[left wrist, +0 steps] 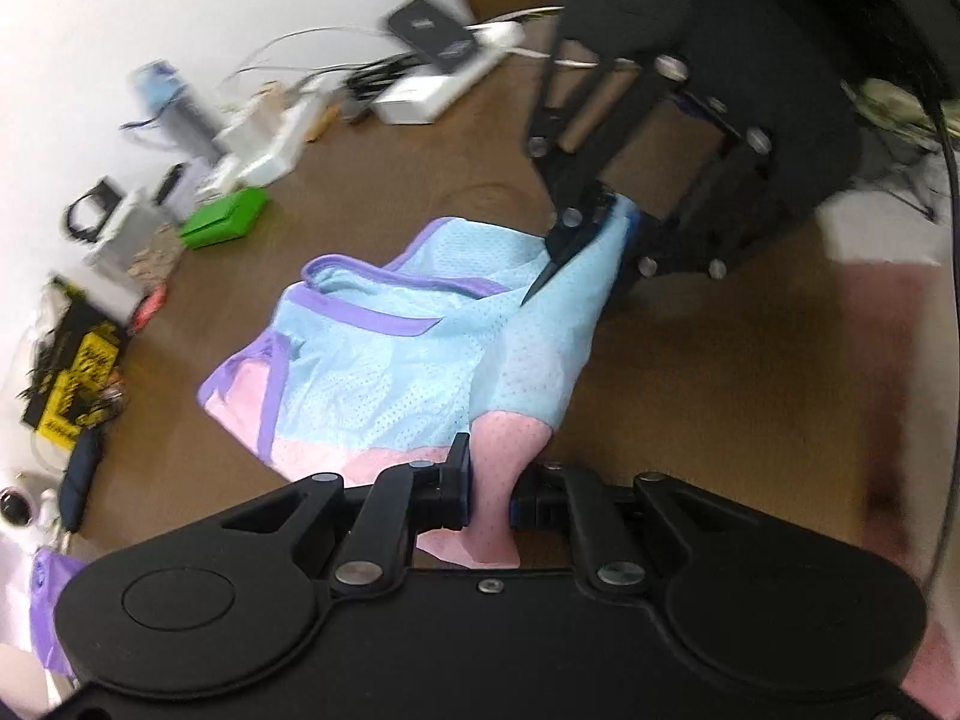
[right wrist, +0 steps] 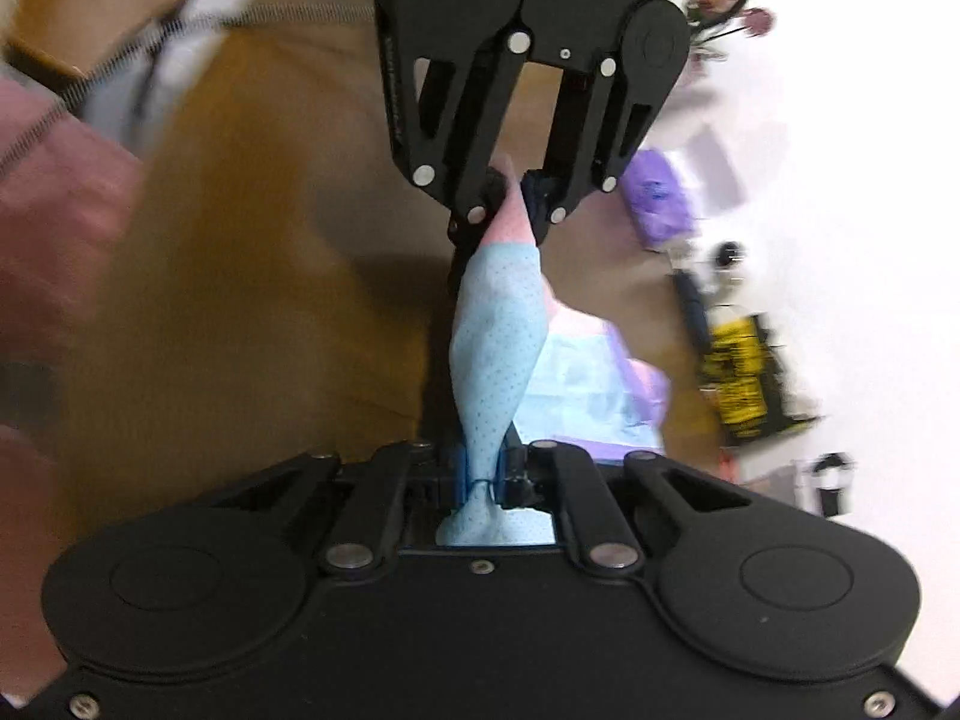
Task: Fold clothes
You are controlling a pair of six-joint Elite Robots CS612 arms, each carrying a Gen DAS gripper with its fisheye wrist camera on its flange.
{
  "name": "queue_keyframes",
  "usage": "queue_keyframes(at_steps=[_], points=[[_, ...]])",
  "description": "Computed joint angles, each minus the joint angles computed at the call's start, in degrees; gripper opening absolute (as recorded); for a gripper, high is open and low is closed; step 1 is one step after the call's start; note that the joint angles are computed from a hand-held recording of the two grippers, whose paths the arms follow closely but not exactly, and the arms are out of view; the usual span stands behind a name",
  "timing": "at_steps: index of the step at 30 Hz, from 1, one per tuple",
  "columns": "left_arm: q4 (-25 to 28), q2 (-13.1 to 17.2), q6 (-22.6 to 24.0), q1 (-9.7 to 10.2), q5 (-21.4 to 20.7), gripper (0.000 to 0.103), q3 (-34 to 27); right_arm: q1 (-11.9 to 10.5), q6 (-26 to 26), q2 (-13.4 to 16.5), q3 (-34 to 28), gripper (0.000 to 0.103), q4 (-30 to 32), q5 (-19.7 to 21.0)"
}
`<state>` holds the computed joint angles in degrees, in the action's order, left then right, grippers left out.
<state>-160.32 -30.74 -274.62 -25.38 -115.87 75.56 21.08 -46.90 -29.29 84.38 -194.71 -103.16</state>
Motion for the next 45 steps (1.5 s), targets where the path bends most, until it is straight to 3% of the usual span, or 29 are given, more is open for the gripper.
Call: queue_keyframes(at_steps=[3,6,9,11,15,18,21,24,25,27,28,30,32,35,37,42,45], points=[[2.70,-2.72,4.62,0.38,-0.39,0.011,2.98,-0.66,6.05,-4.23,2.44,0.010,7.30,7.40],[4.63,-4.96,6.65,0.73,-1.54,0.011,4.46,-2.78,14.17,-8.73,3.61,0.010,14.53,17.18],[4.33,-6.10,5.60,0.67,-2.27,0.011,3.83,-4.27,17.83,-10.56,3.78,0.010,16.61,20.95],[3.53,-5.54,3.38,-0.13,-0.17,0.012,1.53,-6.19,21.48,-11.49,3.03,0.010,19.11,23.96],[6.88,-2.77,0.28,-1.87,4.50,0.012,-4.22,-9.67,27.83,-10.61,-0.39,0.010,26.99,28.37],[11.64,0.49,-0.87,-3.26,8.23,0.012,-10.00,-12.42,32.93,-7.47,-3.91,0.010,31.25,31.94],[15.00,3.54,-1.37,-4.18,10.57,0.013,-15.12,-13.90,35.26,-5.01,-5.98,0.010,32.95,32.67],[16.20,5.34,-0.54,-4.53,10.89,0.015,-17.93,-14.46,37.10,-4.46,-4.04,0.010,30.30,34.46],[15.70,5.70,-0.23,-4.55,10.91,0.019,-18.26,-14.55,37.77,-4.34,-3.44,0.010,29.28,34.98],[14.72,6.43,0.40,-4.59,10.95,0.047,-18.96,-14.95,39.27,-3.81,-3.07,0.011,27.59,36.05],[13.52,6.82,0.05,-4.55,10.78,0.054,-19.23,-15.18,40.08,-3.51,-3.03,0.012,26.72,36.48],[11.25,7.32,-1.92,-4.19,9.35,0.071,-19.67,-15.55,41.74,-3.00,-2.81,0.012,24.55,36.90],[11.00,7.62,-4.63,-3.76,7.90,0.074,-20.54,-15.70,42.81,-2.79,-2.61,0.020,22.87,36.63],[9.66,7.62,-7.25,-3.46,7.65,0.076,-20.62,-15.56,45.19,-2.59,-1.70,0.046,18.93,33.38],[6.94,7.17,-8.09,-3.09,7.31,0.076,-19.29,-15.33,46.59,-2.83,-0.65,0.077,16.22,30.68],[0.82,6.37,-11.97,-2.24,1.10,0.076,-16.51,-12.26,49.66,-3.45,3.44,0.077,1.51,18.94],[-2.63,6.16,-11.53,-2.38,-1.60,0.076,-14.71,-9.87,47.30,-3.06,3.59,0.077,-1.48,12.08]])
